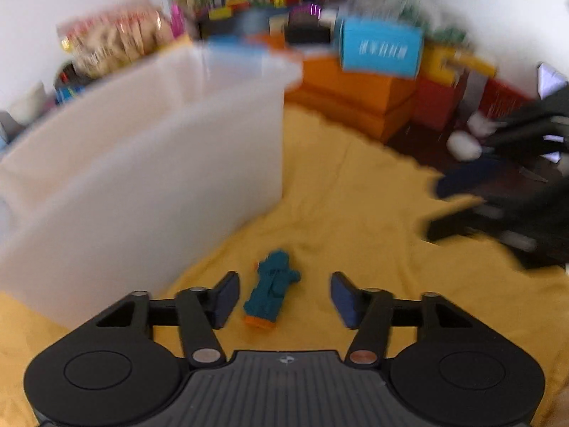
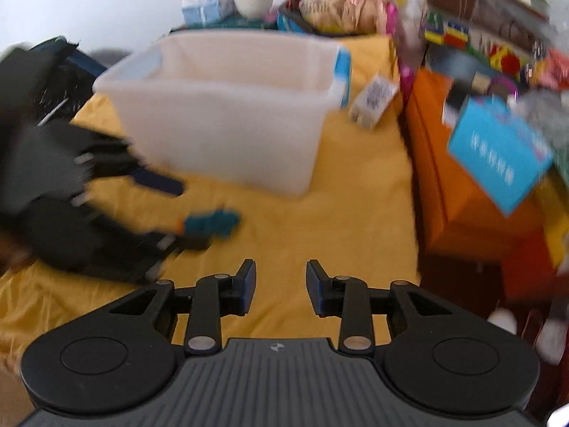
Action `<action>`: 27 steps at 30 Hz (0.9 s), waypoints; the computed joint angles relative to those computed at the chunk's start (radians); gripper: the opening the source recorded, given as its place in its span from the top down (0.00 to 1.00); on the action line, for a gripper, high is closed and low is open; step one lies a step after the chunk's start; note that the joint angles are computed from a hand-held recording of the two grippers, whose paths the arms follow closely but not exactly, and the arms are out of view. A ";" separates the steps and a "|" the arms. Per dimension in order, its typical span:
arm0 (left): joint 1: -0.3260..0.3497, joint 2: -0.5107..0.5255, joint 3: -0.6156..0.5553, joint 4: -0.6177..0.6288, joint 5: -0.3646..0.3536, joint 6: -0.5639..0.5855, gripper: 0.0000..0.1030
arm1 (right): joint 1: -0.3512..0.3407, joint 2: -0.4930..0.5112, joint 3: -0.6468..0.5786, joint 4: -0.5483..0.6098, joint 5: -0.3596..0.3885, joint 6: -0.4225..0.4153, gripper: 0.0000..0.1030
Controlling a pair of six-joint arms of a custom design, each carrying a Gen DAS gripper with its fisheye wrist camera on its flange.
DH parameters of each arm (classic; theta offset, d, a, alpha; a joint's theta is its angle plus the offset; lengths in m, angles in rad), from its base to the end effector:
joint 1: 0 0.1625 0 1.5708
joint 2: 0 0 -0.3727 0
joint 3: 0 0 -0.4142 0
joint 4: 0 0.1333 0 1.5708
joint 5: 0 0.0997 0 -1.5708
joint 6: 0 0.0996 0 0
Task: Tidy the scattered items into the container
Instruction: 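Grasp the teal toy gun with the left tool while the right tool grasps the beige toy car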
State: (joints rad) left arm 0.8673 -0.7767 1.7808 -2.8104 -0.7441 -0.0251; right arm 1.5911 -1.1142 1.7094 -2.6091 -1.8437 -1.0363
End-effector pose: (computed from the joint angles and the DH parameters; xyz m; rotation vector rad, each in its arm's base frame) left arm -0.2312 -0.5918 0.0319 0.6736 2.2793 -0.6333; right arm 0.1194 -0.6362 0.2209 1.2747 -2.3480 0.3472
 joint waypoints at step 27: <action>-0.046 -0.060 0.090 0.038 0.095 -0.160 0.73 | -0.011 -0.039 0.058 0.323 -0.098 -0.423 0.72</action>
